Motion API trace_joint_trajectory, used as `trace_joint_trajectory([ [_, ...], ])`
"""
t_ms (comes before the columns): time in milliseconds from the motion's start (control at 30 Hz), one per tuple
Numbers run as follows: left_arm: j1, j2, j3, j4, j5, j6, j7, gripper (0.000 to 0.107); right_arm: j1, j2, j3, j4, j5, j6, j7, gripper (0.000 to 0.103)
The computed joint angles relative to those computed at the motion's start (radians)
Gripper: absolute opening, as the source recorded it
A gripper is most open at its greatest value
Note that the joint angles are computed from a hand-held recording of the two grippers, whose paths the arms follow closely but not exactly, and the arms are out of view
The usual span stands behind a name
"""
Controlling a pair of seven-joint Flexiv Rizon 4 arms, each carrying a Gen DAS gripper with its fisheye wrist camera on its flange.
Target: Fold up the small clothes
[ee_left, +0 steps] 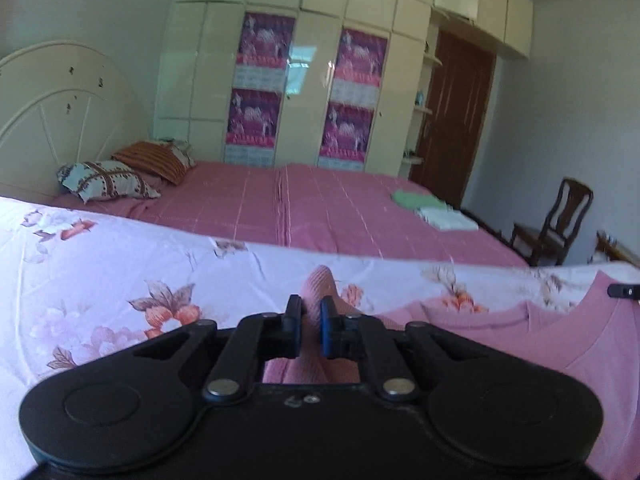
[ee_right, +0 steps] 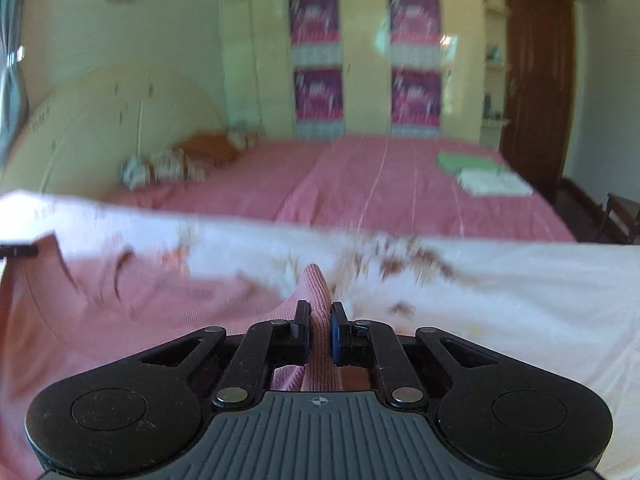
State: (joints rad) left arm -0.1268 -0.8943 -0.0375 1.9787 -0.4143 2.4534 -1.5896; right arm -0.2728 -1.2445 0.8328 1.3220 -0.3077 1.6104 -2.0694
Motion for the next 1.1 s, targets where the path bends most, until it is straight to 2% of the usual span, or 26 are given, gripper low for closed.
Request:
trace_joint_trajectory([
  [33,-0.019,-0.003,0.011,-0.008,-0.042,0.005,0.01,0.008,0.0,-0.003,0.008,-0.004,0.013,0.027,0.009,0.009],
  [100,-0.012,-0.003,0.002,-0.03,-0.07,-0.07,0.024,0.008,0.05,0.006,-0.066,-0.024,0.025,0.068,0.062,0.009],
  [233,-0.099,-0.021,0.066,-0.085,-0.213,-0.217,0.137,0.008,0.141,0.014,-0.194,-0.102,0.054,-0.027,0.184,0.009],
  [300,-0.112,-0.029,0.078,-0.088,-0.234,-0.232,0.153,0.008,0.167,0.02,-0.239,-0.108,0.066,-0.035,0.193,0.009],
  [400,-0.135,-0.046,0.097,-0.095,-0.262,-0.253,0.181,0.009,0.176,0.023,-0.265,-0.108,0.08,-0.048,0.185,0.009],
  [467,-0.163,-0.057,0.119,-0.108,-0.299,-0.258,0.21,0.014,0.18,0.019,-0.27,-0.112,0.085,-0.05,0.172,0.009],
  [500,-0.177,-0.059,0.128,-0.112,-0.323,-0.263,0.225,0.021,0.183,0.021,-0.276,-0.113,0.089,-0.054,0.17,0.009],
  [533,-0.173,-0.059,0.123,-0.111,-0.329,-0.257,0.222,0.033,0.175,0.021,-0.27,-0.111,0.092,-0.065,0.162,0.011],
  [567,-0.149,-0.049,0.102,-0.095,-0.313,-0.239,0.194,0.042,0.17,0.023,-0.26,-0.117,0.101,-0.086,0.157,0.018],
  [600,-0.124,-0.031,0.081,-0.065,-0.278,-0.199,0.144,0.049,0.187,0.04,-0.284,-0.125,0.155,-0.101,0.141,0.039],
  [633,-0.127,-0.018,0.075,-0.037,-0.276,-0.143,0.119,0.05,0.199,0.064,-0.313,-0.1,0.174,-0.062,0.151,0.058],
  [667,-0.132,-0.003,0.073,-0.01,-0.266,-0.098,0.105,0.05,0.186,0.078,-0.311,-0.054,0.144,0.014,0.167,0.059],
  [700,-0.133,0.02,0.059,0.023,-0.247,-0.062,0.086,0.05,0.155,0.094,-0.275,-0.013,0.125,0.041,0.148,0.059],
  [767,-0.127,0.053,0.015,0.062,-0.175,-0.03,0.047,0.052,0.046,0.105,-0.126,0.069,0.067,0.008,0.094,0.057],
  [800,-0.144,0.053,0.005,0.057,-0.152,-0.037,0.063,0.053,-0.012,0.103,-0.045,0.122,0.032,-0.012,0.041,0.05],
  [867,-0.181,0.031,-0.016,0.008,-0.098,-0.09,0.122,0.054,-0.076,0.099,0.047,0.206,-0.004,-0.039,-0.044,0.047],
  [933,-0.245,-0.016,-0.005,-0.068,-0.107,-0.135,0.196,0.054,-0.086,0.102,0.078,0.264,-0.013,-0.067,-0.098,0.041],
  [1033,-0.275,-0.057,-0.007,-0.13,-0.121,-0.19,0.232,0.056,-0.056,0.105,0.072,0.297,0.022,-0.083,-0.113,0.039],
  [1100,-0.299,-0.069,0.02,-0.141,-0.174,-0.227,0.259,0.057,-0.026,0.121,0.03,0.317,0.035,-0.032,-0.128,0.039],
])
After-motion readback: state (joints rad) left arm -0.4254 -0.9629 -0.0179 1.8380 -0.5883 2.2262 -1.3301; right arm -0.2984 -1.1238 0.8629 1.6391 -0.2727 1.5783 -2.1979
